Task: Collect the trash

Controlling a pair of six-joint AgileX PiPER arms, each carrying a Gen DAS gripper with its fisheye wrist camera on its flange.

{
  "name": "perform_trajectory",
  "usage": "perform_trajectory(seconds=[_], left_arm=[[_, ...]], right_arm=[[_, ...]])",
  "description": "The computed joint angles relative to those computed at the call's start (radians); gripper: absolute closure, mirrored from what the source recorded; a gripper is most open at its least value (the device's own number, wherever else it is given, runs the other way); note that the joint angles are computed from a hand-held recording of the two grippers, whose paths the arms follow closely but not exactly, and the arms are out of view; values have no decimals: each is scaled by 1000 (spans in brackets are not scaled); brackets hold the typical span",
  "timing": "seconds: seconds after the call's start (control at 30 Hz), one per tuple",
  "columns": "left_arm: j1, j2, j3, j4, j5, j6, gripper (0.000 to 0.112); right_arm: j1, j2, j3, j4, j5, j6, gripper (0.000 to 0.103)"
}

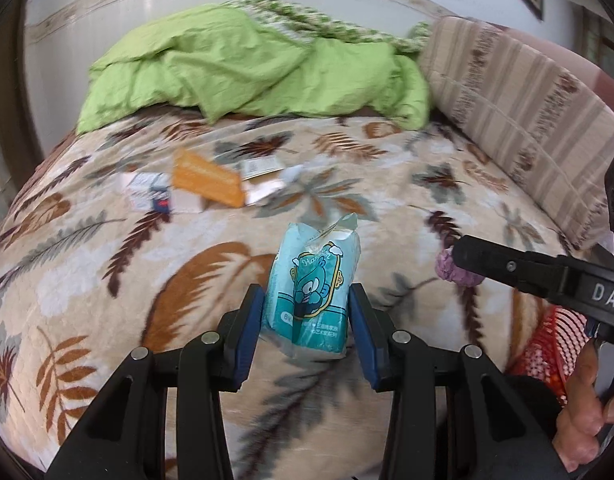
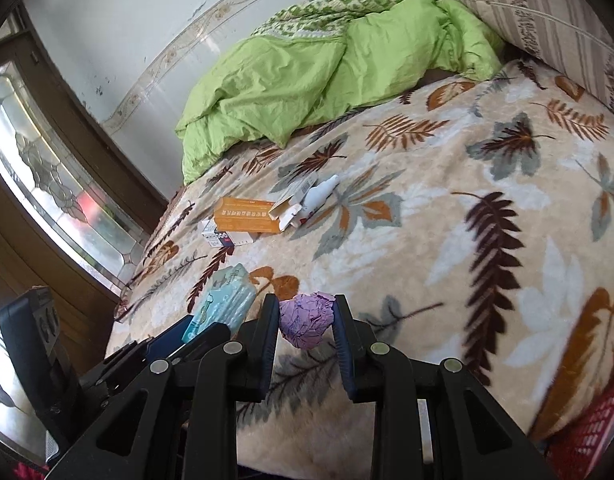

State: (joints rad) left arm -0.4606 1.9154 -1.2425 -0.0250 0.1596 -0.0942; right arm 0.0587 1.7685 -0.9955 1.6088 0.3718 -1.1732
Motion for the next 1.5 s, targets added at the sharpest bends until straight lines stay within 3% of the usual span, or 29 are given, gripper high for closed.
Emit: perform_trajectory(seconds=[0.13,0.27,0.43,0.6,0.67,0.77,0.87,1.3,1.33,1.5], left_arm=[[-55,-10,-42,-194,50,209,71],[-122,12,-121,-269,125,286,71],[-238,45,-237,-313,207,349,71],[-337,120,-406,-398,359,461,71],[-367,141,-446,-388,385,457,70],[-394,201,-551,-438,491,509,70],[-418,233,-606,-439,541,516,70],[-471,339,-745,-368,623,479,70],[-475,341,-746,-363,619,475,65],[-475,348,-756,-381,622,480,59]], right_arm=[[-91,-132,130,15,17,-45,75],[-237,-288,252,-86,29,26,75],[-522,-500,370,-297,115,155,75],[-816,-615,399,-471,258,220,75],[-918,-627,401,-489,315,203,75],[-1029,-618,405,-493,368,170,75],[-1084,-595,410,-485,391,149,75],[-1150,-503,429,-442,395,67,74],[-1154,-498,430,-445,395,68,74],[-1172,-483,432,-463,384,88,61]])
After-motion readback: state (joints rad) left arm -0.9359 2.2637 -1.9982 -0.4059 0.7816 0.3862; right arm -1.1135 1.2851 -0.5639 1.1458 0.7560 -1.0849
